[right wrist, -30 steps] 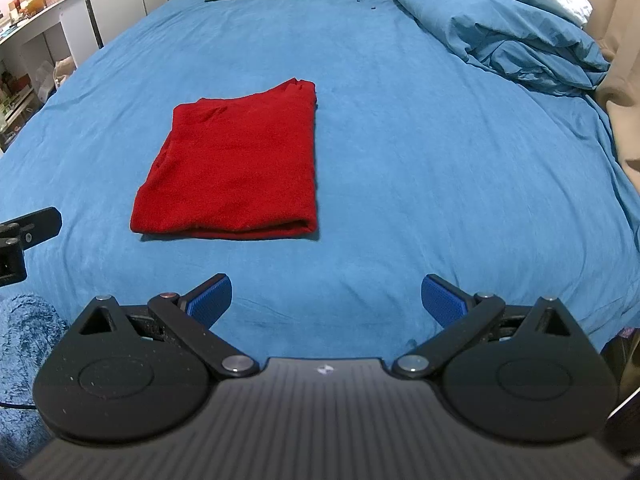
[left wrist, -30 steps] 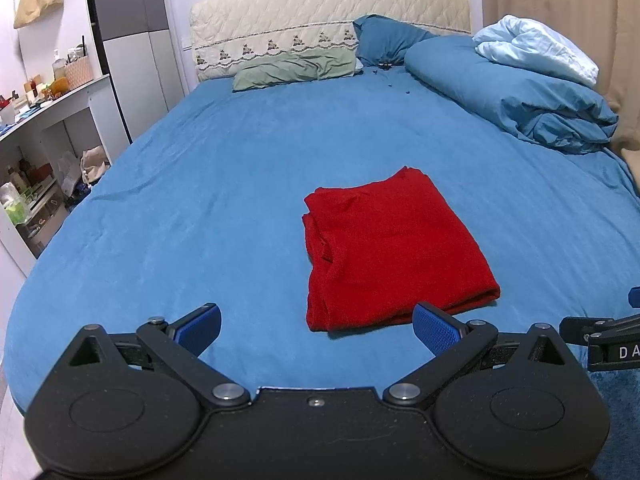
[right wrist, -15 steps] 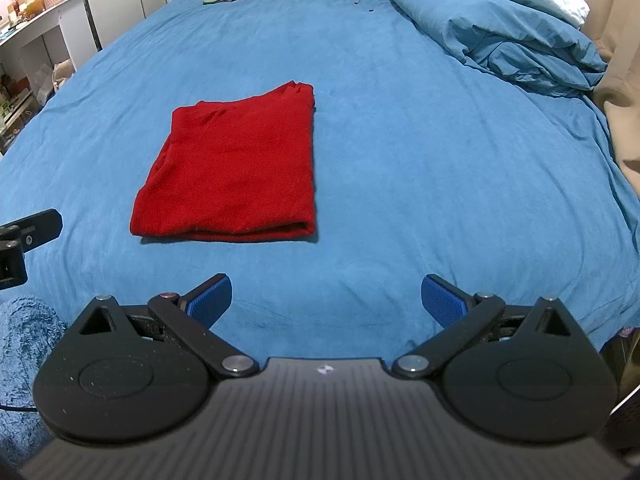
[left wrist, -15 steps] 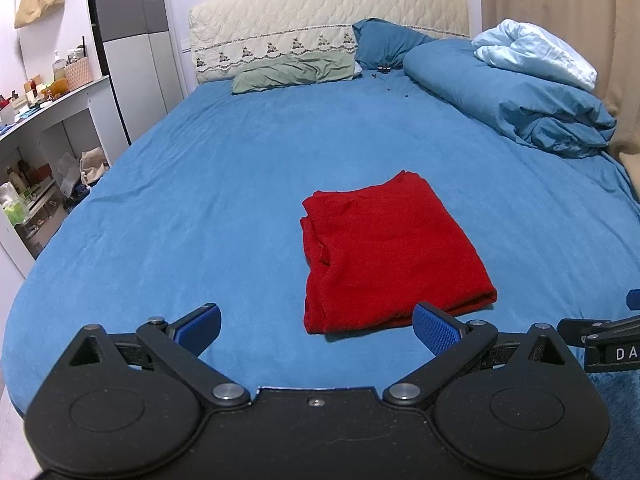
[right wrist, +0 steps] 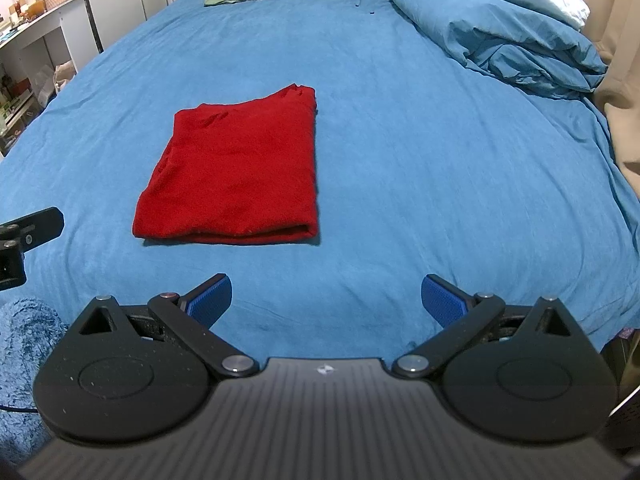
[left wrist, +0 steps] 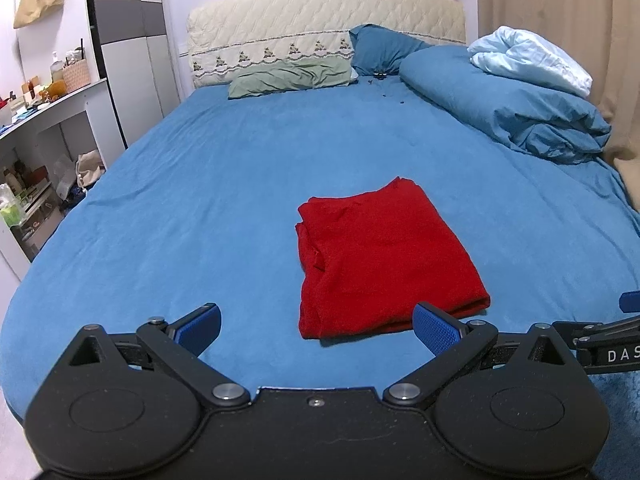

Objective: Fold small clothes

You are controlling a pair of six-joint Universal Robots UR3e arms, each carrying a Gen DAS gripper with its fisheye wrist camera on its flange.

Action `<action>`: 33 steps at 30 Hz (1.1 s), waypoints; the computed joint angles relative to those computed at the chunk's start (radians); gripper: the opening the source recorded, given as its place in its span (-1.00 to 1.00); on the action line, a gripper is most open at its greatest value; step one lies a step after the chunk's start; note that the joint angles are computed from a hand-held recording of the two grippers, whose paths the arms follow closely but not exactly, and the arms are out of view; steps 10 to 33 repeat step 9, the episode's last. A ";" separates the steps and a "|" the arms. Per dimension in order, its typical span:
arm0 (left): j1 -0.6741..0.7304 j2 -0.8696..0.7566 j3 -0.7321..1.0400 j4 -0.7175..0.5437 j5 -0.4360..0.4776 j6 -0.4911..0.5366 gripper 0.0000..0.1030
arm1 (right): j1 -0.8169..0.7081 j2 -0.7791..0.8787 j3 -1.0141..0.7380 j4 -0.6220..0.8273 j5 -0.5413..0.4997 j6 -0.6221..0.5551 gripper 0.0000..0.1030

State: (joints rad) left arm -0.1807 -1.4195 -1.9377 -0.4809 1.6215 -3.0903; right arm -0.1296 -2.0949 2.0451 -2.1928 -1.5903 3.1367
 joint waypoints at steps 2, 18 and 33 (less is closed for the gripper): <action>0.007 0.002 -0.002 -0.001 -0.005 -0.007 1.00 | 0.002 0.001 -0.001 -0.002 -0.001 0.002 1.00; 0.032 0.004 -0.008 -0.002 -0.022 -0.021 1.00 | 0.010 0.004 -0.005 -0.001 -0.006 0.010 1.00; 0.032 0.004 -0.008 -0.002 -0.022 -0.021 1.00 | 0.010 0.004 -0.005 -0.001 -0.006 0.010 1.00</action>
